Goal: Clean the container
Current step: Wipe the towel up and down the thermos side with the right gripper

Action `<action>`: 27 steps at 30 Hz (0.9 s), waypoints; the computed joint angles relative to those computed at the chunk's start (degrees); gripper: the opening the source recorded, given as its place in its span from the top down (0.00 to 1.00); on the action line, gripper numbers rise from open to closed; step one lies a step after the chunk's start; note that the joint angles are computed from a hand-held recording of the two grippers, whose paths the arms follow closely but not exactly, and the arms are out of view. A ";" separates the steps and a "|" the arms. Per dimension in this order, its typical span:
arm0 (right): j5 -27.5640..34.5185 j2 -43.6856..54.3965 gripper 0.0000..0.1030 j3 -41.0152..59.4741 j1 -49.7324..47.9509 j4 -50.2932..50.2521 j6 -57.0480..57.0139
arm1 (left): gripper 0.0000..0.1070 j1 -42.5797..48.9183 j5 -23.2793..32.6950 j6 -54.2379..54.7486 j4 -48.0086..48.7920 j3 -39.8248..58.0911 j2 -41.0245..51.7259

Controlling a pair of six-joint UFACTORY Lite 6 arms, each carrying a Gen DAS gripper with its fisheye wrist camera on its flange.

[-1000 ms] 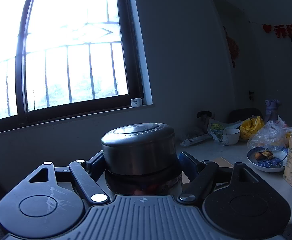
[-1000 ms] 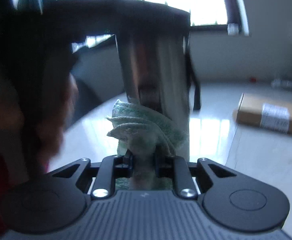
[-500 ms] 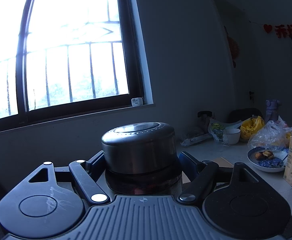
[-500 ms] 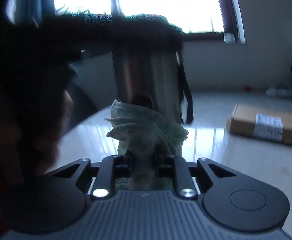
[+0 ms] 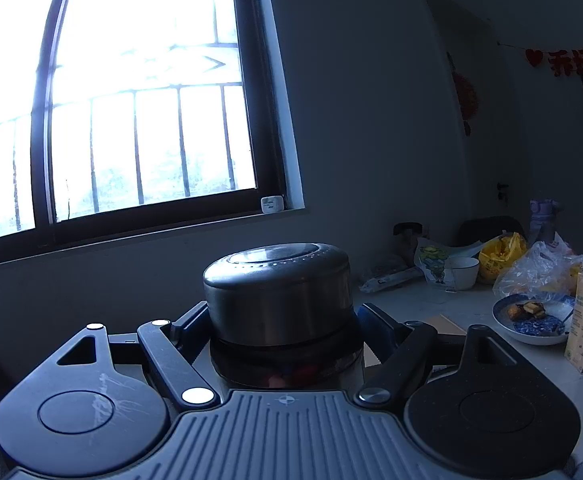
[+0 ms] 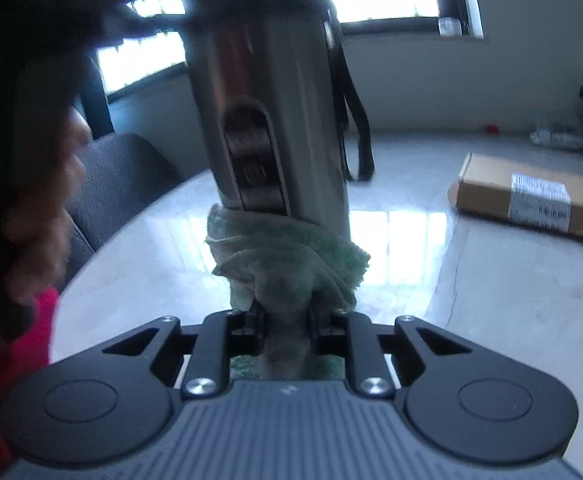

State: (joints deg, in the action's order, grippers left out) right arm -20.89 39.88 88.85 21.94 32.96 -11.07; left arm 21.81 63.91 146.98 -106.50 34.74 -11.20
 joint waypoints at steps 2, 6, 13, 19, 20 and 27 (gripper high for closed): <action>-3.19 -3.68 0.81 -3.52 0.38 -2.62 1.88 | 0.25 -0.15 -0.16 0.09 -0.10 -0.04 -0.09; -7.93 -9.98 0.81 -8.05 1.42 -2.68 -0.02 | 0.25 -0.24 -0.30 0.09 -0.15 -0.27 -0.38; -11.12 -11.46 0.81 -10.67 1.26 -5.65 3.02 | 0.25 -0.56 -0.61 0.12 -0.38 -0.41 -0.51; -10.03 -9.70 0.80 -12.80 3.11 -3.04 2.85 | 0.25 -0.97 -1.16 0.07 -0.44 -0.36 -0.53; -10.24 -9.87 0.80 -13.71 3.72 -2.51 3.00 | 0.25 -1.02 -1.24 0.09 -0.45 -0.32 -0.50; -12.29 -12.25 0.80 -21.01 12.04 8.10 -0.79 | 0.24 -1.37 -1.69 0.29 -0.65 -0.18 -0.24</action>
State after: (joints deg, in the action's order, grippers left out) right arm -33.17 27.63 67.84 33.98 41.06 -11.86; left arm 20.44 62.22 147.27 -107.15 34.57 -11.43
